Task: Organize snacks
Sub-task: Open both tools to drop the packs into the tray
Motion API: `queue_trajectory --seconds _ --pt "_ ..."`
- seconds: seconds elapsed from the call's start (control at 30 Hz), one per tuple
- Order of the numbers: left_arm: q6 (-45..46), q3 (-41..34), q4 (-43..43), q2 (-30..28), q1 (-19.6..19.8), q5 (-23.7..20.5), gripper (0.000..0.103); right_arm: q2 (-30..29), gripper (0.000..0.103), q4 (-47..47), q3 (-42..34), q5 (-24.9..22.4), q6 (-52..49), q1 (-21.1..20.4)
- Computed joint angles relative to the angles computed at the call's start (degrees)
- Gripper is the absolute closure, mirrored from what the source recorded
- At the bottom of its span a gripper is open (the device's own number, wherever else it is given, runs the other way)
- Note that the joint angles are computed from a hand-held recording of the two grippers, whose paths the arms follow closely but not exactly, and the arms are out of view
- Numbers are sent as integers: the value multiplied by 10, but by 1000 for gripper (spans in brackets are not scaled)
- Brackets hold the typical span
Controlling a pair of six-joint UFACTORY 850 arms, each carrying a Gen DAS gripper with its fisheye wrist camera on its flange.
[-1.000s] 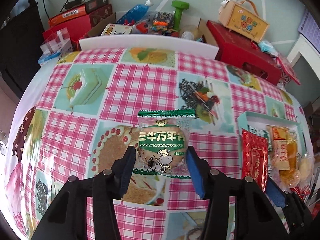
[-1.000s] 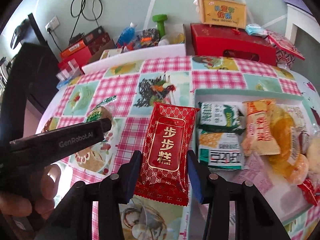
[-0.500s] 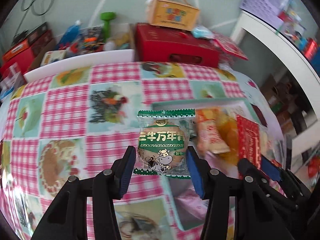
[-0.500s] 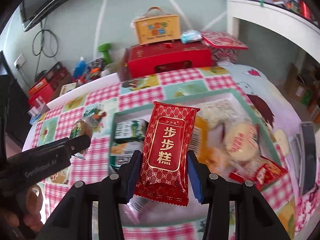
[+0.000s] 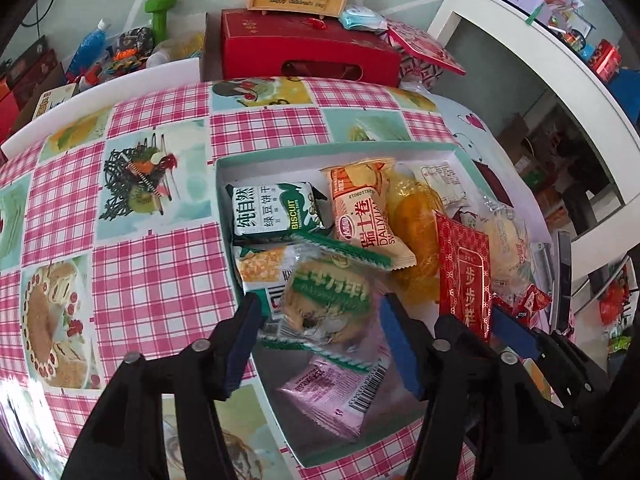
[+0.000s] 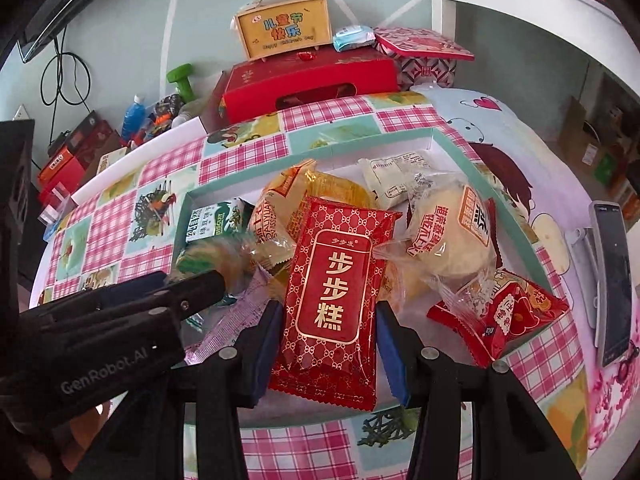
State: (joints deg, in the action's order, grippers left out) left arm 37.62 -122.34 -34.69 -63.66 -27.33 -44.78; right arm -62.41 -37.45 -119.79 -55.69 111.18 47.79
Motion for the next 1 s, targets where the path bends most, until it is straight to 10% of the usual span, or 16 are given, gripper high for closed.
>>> queue_trajectory --seconds 0.47,0.63,1.0 --pt "-127 76 126 56 0 88 16 -7 34 30 -6 -7 -31 0" --pt "-283 132 315 86 -11 161 13 3 1 4 10 2 -7 6" --pt "-467 269 514 159 -4 242 13 -25 0 -1 -44 -24 -26 27"
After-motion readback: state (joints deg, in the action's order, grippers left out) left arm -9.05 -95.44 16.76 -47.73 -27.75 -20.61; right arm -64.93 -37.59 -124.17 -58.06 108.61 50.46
